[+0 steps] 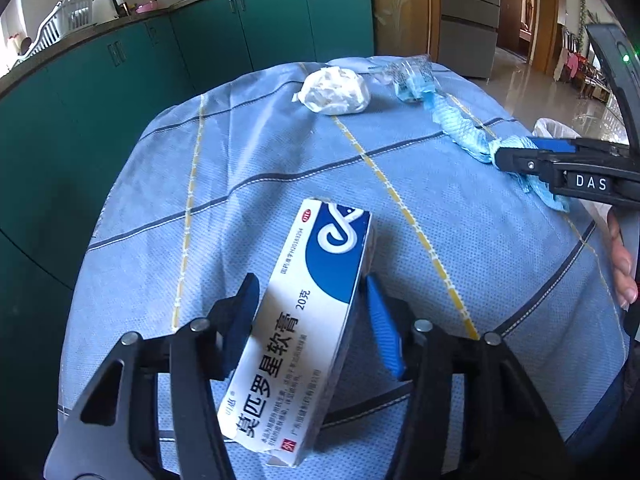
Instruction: Collect trash
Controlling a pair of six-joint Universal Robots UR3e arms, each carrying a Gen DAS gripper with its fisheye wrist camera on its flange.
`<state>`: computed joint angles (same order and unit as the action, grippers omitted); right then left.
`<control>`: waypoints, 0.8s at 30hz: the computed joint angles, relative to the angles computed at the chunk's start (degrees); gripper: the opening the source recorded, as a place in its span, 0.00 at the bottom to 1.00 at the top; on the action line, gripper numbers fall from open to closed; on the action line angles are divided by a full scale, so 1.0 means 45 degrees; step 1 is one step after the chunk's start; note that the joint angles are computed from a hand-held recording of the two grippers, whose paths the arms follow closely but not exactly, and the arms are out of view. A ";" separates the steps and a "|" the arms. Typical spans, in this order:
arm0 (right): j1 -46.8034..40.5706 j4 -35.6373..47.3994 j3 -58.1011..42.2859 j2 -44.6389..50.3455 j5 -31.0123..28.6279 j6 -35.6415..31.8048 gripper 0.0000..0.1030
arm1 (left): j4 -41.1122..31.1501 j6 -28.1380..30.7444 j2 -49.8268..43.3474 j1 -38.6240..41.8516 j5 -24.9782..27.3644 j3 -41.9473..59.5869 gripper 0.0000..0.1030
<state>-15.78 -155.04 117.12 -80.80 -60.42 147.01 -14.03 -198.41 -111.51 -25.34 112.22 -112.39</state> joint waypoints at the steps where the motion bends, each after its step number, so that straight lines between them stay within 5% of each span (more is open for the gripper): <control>1: 0.0056 -0.0164 0.0159 -0.0114 -0.0029 -0.0035 0.65 | 0.0026 0.0023 -0.0039 -0.0010 0.0008 0.0020 0.52; 8: 0.0555 -0.0820 -0.0034 0.0436 -0.0583 0.0146 0.69 | -0.0794 -0.0546 -0.0027 -0.0169 -0.0529 0.0471 0.51; 11: 0.0664 -0.1022 -0.0040 0.0560 -0.0753 0.0148 0.69 | -0.0519 -0.0420 -0.0100 -0.0468 -0.0576 0.0524 0.64; 24: 0.0816 -0.1314 -0.0084 0.0768 -0.0980 0.0313 0.70 | -0.0463 -0.0191 -0.0136 -0.0381 -0.0438 0.0508 0.59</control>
